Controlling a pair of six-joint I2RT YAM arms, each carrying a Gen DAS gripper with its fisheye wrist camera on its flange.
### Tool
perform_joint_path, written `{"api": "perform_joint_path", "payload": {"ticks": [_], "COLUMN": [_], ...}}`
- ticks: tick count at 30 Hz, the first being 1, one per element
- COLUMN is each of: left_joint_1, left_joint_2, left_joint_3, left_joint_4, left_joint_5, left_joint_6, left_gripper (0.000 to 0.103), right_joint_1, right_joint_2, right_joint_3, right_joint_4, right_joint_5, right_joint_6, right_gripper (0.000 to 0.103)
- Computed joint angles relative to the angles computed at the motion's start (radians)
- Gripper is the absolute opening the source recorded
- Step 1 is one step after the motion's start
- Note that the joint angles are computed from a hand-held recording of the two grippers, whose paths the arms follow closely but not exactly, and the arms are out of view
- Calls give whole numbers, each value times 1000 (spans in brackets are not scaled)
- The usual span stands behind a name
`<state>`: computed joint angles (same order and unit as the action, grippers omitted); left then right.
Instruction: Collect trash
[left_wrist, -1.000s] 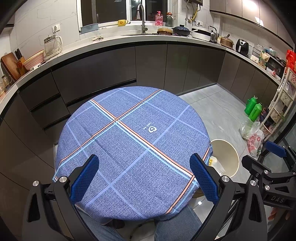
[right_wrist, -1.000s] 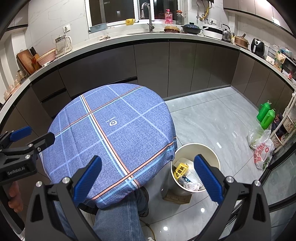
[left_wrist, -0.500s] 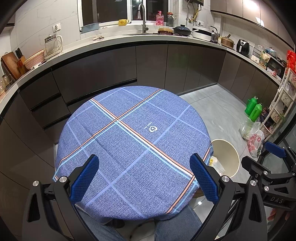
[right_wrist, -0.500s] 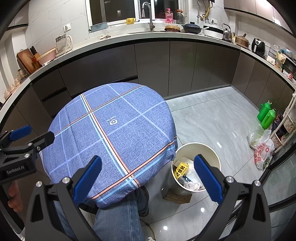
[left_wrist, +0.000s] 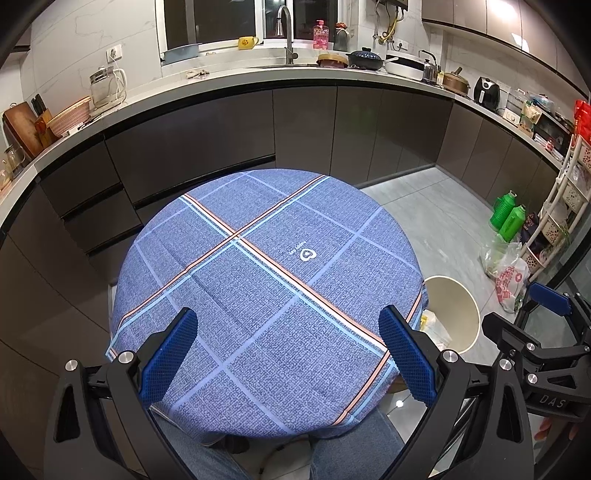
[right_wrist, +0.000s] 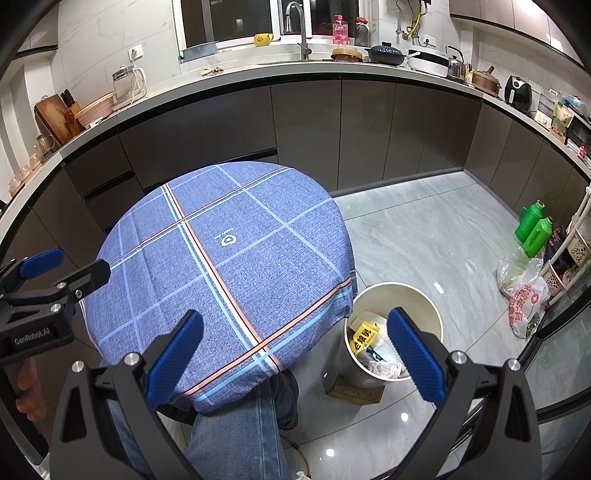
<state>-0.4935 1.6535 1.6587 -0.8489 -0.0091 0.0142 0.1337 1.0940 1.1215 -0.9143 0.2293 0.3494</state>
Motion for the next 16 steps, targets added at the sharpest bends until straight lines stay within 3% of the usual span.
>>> {"api": "perform_joint_path", "payload": {"ticks": [16], "left_joint_1": [-3], "left_joint_2": [-3], "left_joint_3": [-8], "left_joint_4": [2], "left_joint_5": [-7], "left_joint_6": [-1], "left_gripper": [95], "right_joint_1": [-13], "right_joint_2": [1], "right_joint_3": [5], "right_joint_4": [-3], "right_joint_5": [-11], "right_joint_6": [-12], "right_gripper": [100]}}
